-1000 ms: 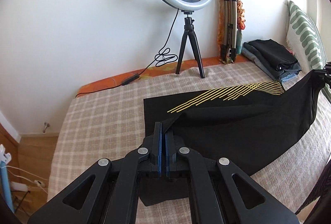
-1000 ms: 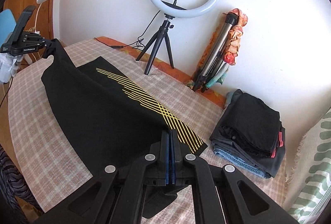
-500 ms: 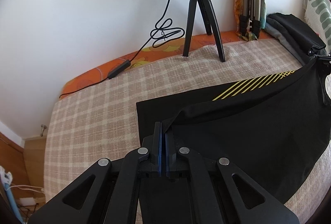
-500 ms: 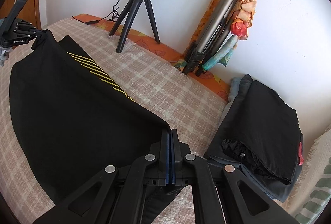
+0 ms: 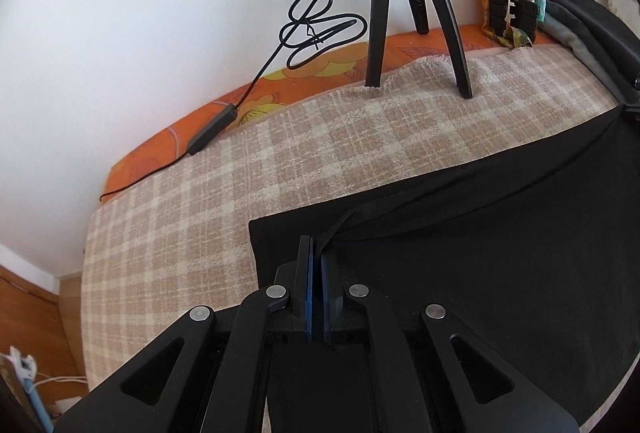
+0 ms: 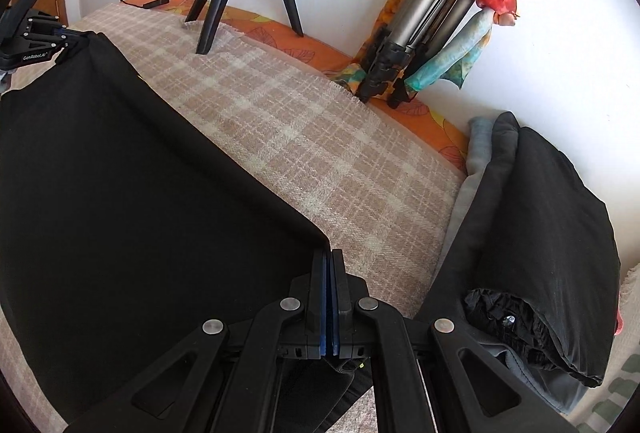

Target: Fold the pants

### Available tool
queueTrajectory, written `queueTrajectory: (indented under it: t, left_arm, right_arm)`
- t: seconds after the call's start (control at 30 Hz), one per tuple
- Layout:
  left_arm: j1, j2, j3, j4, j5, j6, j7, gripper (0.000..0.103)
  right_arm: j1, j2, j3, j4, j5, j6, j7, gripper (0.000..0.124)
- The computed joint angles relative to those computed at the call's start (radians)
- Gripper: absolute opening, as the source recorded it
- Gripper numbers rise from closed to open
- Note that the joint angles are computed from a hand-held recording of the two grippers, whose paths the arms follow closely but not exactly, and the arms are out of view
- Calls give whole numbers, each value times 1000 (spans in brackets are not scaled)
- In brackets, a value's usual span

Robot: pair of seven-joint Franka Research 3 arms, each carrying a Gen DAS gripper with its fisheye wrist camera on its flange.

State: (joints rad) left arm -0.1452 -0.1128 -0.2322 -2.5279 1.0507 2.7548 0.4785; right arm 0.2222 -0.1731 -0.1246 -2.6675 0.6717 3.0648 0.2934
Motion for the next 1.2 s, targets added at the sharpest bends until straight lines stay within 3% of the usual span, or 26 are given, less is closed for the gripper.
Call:
queueTrajectory:
  t: [0.13, 0.27, 0.47, 0.53, 0.63, 0.7, 0.77, 0.83, 0.93, 1.07, 1.2]
  left_arm:
    - [-2, -11, -5, 10, 25, -97, -29, 13]
    - [32, -99, 15, -51, 26, -85, -94, 17]
    - [61, -246, 12, -159, -29, -45, -72, 23]
    - [62, -297, -3, -196, -66, -26, -68, 26]
    - [58, -360, -16, -243, -121, 29, -63, 31]
    - [53, -405, -31, -275, -162, 69, -66, 40]
    - [53, -440, -46, -303, -204, 119, -74, 42]
    - [36, -478, -55, -328, -263, 151, -77, 43]
    - [24, -533, -81, -363, -334, 201, -106, 52]
    - [-19, -588, -118, -383, -422, 192, -106, 53]
    - [-35, -626, -183, -382, -474, 168, -137, 54]
  right_arm:
    - [-10, 8, 8, 7, -15, -4, 17, 0]
    - [-33, 15, 23, 17, -41, -16, 60, 0]
    - [-46, 37, 30, 38, -45, 3, 128, 1]
    - [-43, 31, 19, 45, -16, 5, 137, 16]
    - [-28, -28, -37, 50, 97, -93, 80, 33]
    - [-53, -89, -46, 26, 116, -154, 87, 36]
    - [-79, -162, -52, -15, 122, -199, 104, 39]
    - [-113, -244, -58, -64, 106, -248, 140, 56]
    - [-161, -373, -82, -145, 75, -327, 172, 67]
    - [-248, -511, -70, -242, -10, -406, 261, 73]
    - [-287, -585, -85, -301, -43, -449, 326, 82]
